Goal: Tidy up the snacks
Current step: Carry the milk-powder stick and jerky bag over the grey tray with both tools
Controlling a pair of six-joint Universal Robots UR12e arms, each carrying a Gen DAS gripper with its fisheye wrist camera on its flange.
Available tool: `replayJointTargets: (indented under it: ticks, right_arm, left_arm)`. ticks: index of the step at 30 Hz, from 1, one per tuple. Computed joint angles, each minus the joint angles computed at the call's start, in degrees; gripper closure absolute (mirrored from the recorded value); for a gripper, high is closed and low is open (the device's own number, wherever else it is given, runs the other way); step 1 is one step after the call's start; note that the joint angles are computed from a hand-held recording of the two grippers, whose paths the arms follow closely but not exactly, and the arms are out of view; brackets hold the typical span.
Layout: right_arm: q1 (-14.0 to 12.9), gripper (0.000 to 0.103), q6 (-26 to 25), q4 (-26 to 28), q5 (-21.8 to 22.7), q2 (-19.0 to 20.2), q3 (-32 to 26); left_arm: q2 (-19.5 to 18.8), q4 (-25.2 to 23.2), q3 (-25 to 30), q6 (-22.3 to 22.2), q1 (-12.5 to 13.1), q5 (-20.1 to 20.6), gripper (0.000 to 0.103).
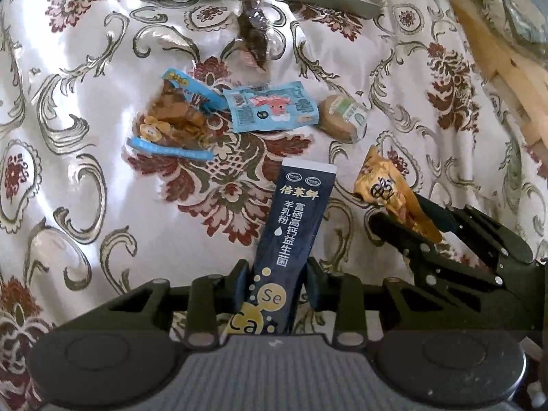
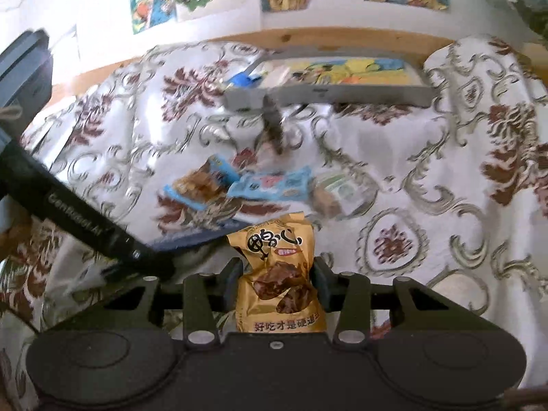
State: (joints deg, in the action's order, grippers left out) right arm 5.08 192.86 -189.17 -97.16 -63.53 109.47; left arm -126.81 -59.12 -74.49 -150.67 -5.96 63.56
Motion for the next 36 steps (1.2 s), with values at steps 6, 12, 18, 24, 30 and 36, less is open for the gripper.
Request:
replayJointTargets:
  ticks: [6, 12, 18, 24, 30, 36]
  right_arm:
    - [-0.38, 0.058, 1.29, -1.82, -0.85, -0.28, 0.1]
    - [-0.93, 0.058, 2.34, -2.68, -1.42, -0.53, -0.32]
    - [-2.0, 0.058, 0.14, -2.99, -1.0, -0.25, -2.19]
    - [-4.07, 0.058, -4.31, -2.26, 1.88, 0.31, -6.1]
    - [-5.84, 0.057, -6.49, -0.74, 2.56, 2.34, -11.87]
    - [-7.15, 0.057, -5.7, 3.79, 0.66, 6.15, -20.32]
  left_arm:
    - [0.03, 0.49, 0.22, -1.85, 0.48, -2.42, 0.066]
    - [0.09, 7.09, -0.3, -6.12, 1.16, -7.42, 0.066]
    - [-2.17, 15.08, 3.64, -10.95, 0.45, -9.16, 0.066]
    - [-6.27, 19.41, 11.33, -16.04, -1.24, -7.39, 0.066]
    - [-12.04, 23.67, 21.05, -21.73, -3.16, -3.36, 0.066]
    - [-20.47, 14.82, 37.3, -24.14, -4.16, -3.63, 0.065]
